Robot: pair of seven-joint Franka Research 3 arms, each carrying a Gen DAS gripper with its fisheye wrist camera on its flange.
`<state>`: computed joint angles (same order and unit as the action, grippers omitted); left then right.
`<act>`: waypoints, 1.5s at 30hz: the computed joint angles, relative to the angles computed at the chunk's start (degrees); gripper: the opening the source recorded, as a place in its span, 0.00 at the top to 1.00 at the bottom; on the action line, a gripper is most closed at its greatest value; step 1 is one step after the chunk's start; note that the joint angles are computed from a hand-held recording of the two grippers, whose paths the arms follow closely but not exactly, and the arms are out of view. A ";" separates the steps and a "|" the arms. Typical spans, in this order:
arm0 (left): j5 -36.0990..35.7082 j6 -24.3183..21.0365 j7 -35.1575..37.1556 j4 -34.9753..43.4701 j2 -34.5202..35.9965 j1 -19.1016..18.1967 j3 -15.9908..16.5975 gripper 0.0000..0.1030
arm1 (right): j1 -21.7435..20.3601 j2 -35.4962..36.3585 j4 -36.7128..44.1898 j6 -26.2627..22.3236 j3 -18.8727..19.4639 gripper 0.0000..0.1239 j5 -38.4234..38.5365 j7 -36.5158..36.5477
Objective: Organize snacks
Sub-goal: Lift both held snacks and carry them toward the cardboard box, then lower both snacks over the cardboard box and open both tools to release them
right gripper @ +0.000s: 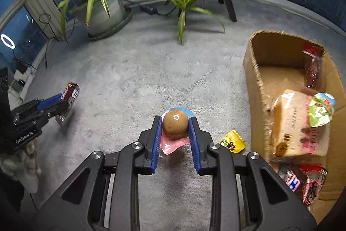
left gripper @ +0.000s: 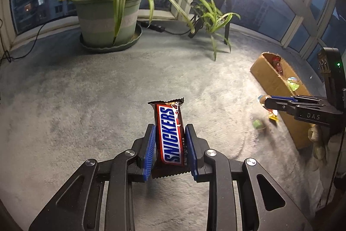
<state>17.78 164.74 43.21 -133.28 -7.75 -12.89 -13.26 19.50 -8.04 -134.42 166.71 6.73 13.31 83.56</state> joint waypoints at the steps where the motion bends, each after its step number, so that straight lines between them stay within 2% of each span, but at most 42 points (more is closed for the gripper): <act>1: -0.16 0.06 0.22 0.20 -0.12 -0.17 -0.04 0.75 | 0.21 -0.64 -0.29 0.08 -0.25 0.79 0.60 -0.60; 12: 0.95 1.16 -0.59 5.36 1.88 -1.82 -1.64 0.75 | -0.95 -9.08 -4.07 -0.58 -2.91 0.79 4.82 -5.62; 23: 5.75 0.73 -2.36 18.01 10.97 -5.96 -2.86 0.75 | -3.96 -15.95 -8.43 -3.05 -7.13 0.79 8.32 -11.53; 32: 9.21 -3.22 -1.48 34.03 22.31 -10.97 -1.40 0.75 | -5.23 -18.28 -10.64 -5.03 -10.33 0.79 12.49 -17.08; 39: 6.89 -7.59 2.54 46.06 31.50 -13.91 -0.98 0.75 | -6.42 -18.82 -11.77 -6.53 -10.75 0.79 14.51 -19.88; 45: 5.01 -11.39 5.58 53.01 36.23 -16.03 -0.48 0.75 | -6.87 -19.55 -12.45 -6.35 -10.56 0.75 15.54 -21.52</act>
